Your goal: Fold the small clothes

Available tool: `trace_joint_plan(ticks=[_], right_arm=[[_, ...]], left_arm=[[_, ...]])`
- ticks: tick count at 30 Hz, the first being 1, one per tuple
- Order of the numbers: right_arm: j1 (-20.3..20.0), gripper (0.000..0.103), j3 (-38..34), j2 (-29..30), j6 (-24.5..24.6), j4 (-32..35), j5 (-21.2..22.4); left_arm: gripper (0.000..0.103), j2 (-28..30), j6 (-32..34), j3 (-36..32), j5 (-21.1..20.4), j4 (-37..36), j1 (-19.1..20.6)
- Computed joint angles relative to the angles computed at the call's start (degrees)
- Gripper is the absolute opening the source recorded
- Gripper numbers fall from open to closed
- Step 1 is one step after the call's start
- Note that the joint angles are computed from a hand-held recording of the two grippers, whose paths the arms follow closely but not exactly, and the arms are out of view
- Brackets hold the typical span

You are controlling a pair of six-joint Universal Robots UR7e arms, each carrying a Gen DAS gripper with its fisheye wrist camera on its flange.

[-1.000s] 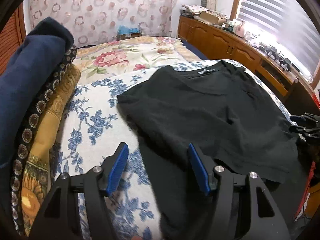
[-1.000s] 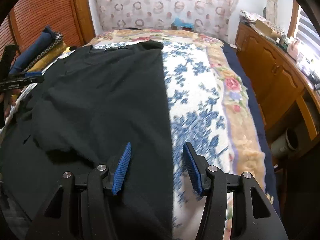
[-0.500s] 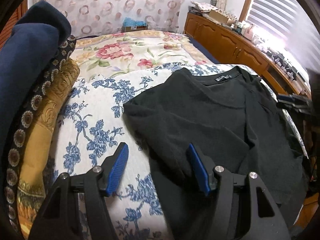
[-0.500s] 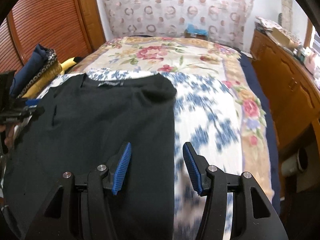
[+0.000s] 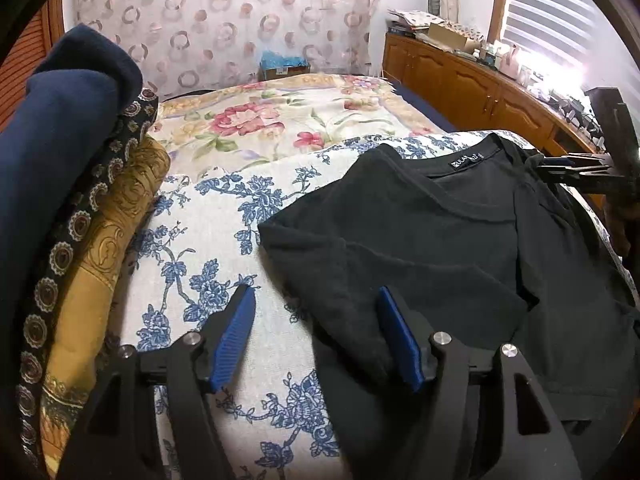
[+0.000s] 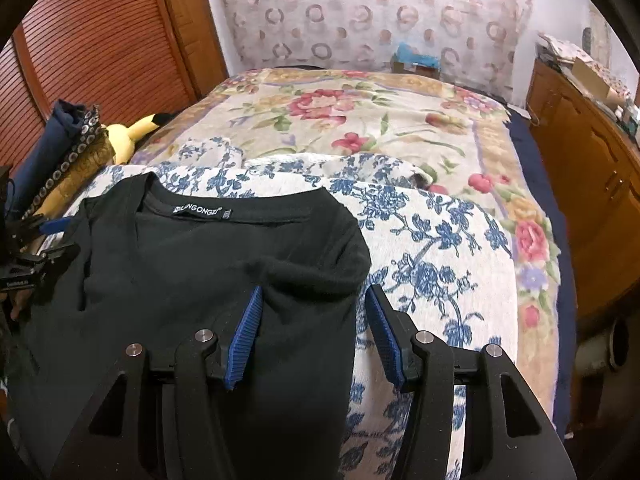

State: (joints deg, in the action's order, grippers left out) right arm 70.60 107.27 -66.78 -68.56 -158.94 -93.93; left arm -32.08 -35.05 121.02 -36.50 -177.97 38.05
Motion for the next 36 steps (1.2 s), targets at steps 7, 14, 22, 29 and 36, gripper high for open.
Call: trace_joint_plan(ticks=[7,14,22,29,36], right_arm=[[-0.52,0.005,-1.46,-0.25,-1.75,1.93,1.79],[-0.72,0.004,-5.76,0.14,-0.12,2.61,2.39],[-0.46,0.035,-5.04,1.13,0.44,1.99,-0.11],[-1.16,0.046,-4.00,1.42,-1.88,0.94,0.29],[-1.66,0.050,-2.02,1.67,-4.57,-3.59,1.61]], left_arm=[[0.069,0.09,0.56,-0.21,-0.34,-0.08,0.16],[0.071,0.53,0.68,-0.90,-0.40,0.32,0.26],[0.076,0.64,0.63,-1.08,-0.27,0.55,0.44],[0.078,0.66,1.05,-2.20,-0.18,1.22,1.48],[0.074,0.50,1.92,-2.80,-1.15,-0.94,2.60]])
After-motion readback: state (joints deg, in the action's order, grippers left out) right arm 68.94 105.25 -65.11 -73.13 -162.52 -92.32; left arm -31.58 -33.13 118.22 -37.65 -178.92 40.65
